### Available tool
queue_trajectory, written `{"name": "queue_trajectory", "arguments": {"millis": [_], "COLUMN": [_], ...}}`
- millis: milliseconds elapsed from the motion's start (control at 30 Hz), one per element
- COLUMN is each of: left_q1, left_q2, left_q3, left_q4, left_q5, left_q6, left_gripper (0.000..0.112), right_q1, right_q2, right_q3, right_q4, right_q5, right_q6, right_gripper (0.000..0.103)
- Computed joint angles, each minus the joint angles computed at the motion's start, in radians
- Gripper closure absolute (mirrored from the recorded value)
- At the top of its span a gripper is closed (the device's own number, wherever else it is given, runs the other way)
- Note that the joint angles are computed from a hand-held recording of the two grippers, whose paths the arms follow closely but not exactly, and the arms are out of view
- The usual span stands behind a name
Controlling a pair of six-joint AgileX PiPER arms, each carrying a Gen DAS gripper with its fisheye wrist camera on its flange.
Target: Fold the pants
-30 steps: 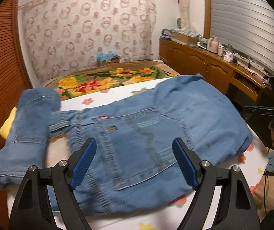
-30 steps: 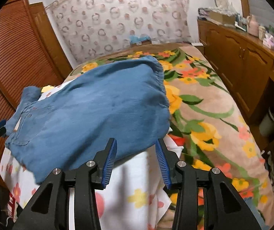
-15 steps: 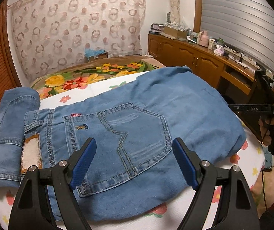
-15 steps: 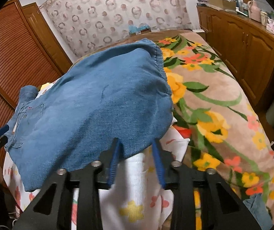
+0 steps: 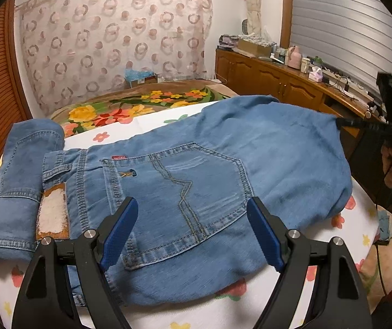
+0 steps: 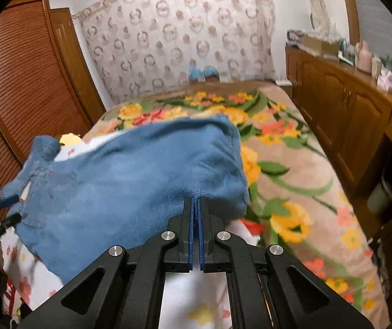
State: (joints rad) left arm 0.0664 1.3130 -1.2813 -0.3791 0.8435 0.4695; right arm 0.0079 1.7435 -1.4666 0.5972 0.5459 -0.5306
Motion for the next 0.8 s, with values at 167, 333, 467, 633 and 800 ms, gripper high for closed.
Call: {"name": "queue_trajectory", "arguments": {"millis": [167, 333, 467, 633, 800], "left_q1": [0.07, 0.207, 0.343, 0.467, 0.5], "left_q2": [-0.034, -0.067, -0.075, -0.069, -0.064], "left_q3": [0.011, 0.019, 0.007, -0.006, 0.003], "left_q4": [-0.057, -0.152, -0.232, -0.29, -0.306], "left_q5": [0.024, 0.073, 0.123, 0.167, 0.17], "left_q6": [0.061, 0.166, 0.255, 0.323, 0.351], "left_gripper": [0.03, 0.03, 0.03, 0.03, 0.03], "right_q1": [0.084, 0.226, 0.352, 0.448, 0.454], "right_q2": [-0.027, -0.001, 0.07, 0.203, 0.302], "right_q3": [-0.085, -0.219, -0.38, -0.61, -0.747], "right_q4": [-0.132, -0.267, -0.316, -0.268, -0.281], "right_q5": [0.013, 0.034, 0.08, 0.213, 0.337], "right_q6": [0.11, 0.22, 0.262, 0.23, 0.239], "right_gripper": [0.101, 0.101, 0.101, 0.101, 0.093]}}
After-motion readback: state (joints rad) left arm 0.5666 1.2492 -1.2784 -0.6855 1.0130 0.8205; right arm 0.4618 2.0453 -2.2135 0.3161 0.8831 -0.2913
